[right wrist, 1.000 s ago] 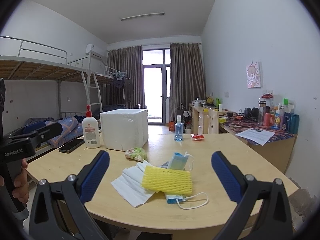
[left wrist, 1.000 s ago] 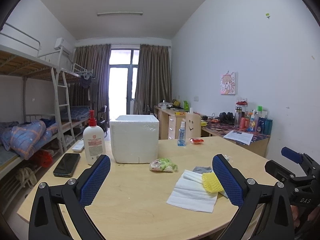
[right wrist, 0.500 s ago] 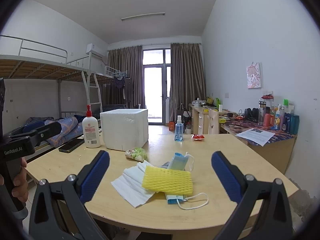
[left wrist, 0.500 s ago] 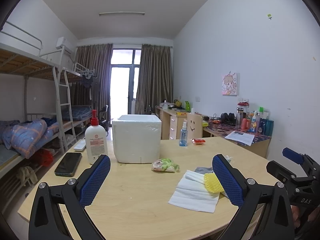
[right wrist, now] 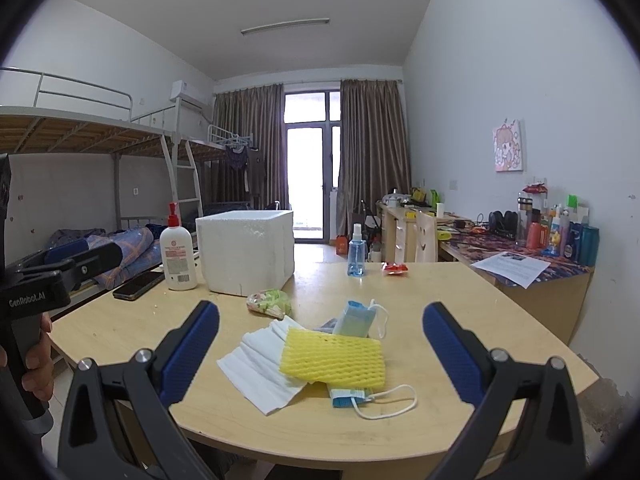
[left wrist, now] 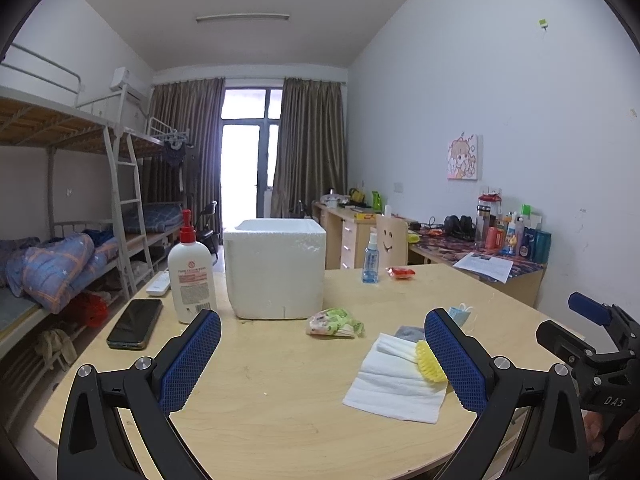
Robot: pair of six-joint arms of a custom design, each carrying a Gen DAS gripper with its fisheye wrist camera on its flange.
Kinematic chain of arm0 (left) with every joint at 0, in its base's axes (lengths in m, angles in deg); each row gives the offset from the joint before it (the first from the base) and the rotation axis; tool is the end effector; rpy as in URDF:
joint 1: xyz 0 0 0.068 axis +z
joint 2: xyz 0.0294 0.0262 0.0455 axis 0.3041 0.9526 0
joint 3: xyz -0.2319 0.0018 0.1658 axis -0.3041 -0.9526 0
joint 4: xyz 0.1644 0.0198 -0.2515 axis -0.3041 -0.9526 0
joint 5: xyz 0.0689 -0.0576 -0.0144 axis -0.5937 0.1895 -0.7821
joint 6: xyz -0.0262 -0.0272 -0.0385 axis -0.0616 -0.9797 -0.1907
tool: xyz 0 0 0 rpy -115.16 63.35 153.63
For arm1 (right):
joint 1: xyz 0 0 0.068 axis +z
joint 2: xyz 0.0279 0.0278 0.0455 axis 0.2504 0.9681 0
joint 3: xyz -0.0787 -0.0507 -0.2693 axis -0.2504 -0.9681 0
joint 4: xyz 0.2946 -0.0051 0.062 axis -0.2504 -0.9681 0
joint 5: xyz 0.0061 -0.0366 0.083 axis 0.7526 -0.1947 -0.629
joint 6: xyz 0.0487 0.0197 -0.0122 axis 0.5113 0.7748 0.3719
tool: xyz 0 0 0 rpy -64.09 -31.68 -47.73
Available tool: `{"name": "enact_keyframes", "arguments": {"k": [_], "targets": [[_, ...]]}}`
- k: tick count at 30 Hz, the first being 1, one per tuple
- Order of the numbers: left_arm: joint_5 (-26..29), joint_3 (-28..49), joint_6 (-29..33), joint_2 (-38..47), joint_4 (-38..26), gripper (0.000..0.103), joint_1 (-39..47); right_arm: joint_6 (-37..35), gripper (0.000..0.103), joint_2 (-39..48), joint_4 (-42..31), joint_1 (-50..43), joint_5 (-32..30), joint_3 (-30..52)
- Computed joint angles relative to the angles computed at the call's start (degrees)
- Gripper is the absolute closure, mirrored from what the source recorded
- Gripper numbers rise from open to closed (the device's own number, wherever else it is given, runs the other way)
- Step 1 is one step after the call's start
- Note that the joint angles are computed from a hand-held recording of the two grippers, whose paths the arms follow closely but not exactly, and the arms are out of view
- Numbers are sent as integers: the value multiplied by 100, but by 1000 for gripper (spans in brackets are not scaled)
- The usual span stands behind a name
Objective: Organize soft objects
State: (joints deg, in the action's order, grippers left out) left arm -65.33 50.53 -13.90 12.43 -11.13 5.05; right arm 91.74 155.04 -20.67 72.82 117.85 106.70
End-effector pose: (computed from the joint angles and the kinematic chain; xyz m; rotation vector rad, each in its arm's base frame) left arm 0.2140 -0.0523 0.1962 0.2647 1.7602 -0.2799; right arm 0.1775 0.2311 0.1827 -0.0165 1.7422 0.0008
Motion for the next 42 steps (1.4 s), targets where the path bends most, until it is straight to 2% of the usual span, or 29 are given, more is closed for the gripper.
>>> {"name": "enact_keyframes", "arguments": {"k": [12,20,29,42], "targets": [[263,870,115,1356,38,1,143,224,0,329,-273,-540,-549,240],[242,1514,235,2304,-52,1,-2,338,0,664,-440,-851,-940,443],[345,2609,376,3620,-429,1,-165,537,0,953,-664,-1243,-1447,607],[527,4181,473,5116,-1460,4,-364,435,0,1276,-853,-1757,-2211,860]]}}
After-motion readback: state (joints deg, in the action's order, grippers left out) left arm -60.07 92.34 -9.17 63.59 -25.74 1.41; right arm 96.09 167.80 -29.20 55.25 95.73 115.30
